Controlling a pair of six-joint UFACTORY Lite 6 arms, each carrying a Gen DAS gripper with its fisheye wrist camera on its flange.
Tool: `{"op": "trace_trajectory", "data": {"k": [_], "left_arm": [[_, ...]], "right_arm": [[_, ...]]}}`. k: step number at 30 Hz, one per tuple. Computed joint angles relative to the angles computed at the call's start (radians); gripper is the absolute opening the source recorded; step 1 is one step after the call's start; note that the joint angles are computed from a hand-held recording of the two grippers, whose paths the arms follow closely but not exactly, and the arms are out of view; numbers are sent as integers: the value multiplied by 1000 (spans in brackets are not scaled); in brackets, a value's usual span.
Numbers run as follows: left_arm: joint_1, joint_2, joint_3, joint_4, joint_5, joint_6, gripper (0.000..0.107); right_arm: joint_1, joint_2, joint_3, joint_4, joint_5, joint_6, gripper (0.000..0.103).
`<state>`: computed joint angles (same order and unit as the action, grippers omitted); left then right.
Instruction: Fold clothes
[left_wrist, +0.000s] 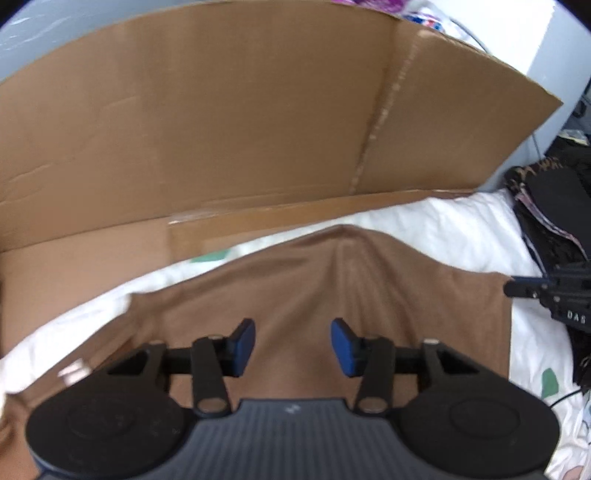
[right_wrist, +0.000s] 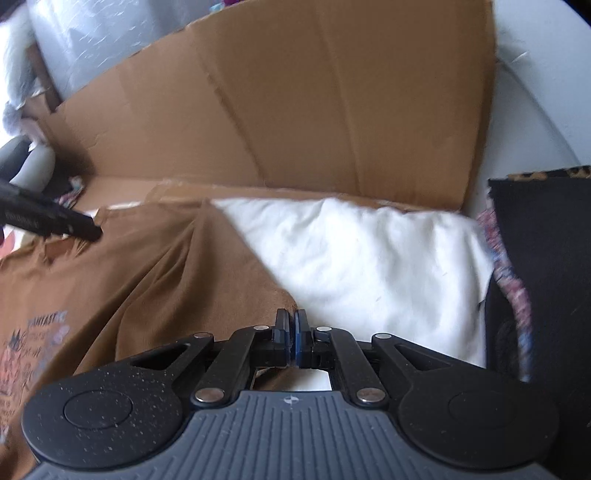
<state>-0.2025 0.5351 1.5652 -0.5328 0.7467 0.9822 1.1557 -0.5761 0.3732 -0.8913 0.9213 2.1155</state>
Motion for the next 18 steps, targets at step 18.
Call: {"op": "trace_trajectory", "data": {"k": [18], "left_arm": [[-169, 290, 256, -102, -40, -19, 21]], "right_arm": [[-315, -104, -36, 24, -42, -234, 0]]}}
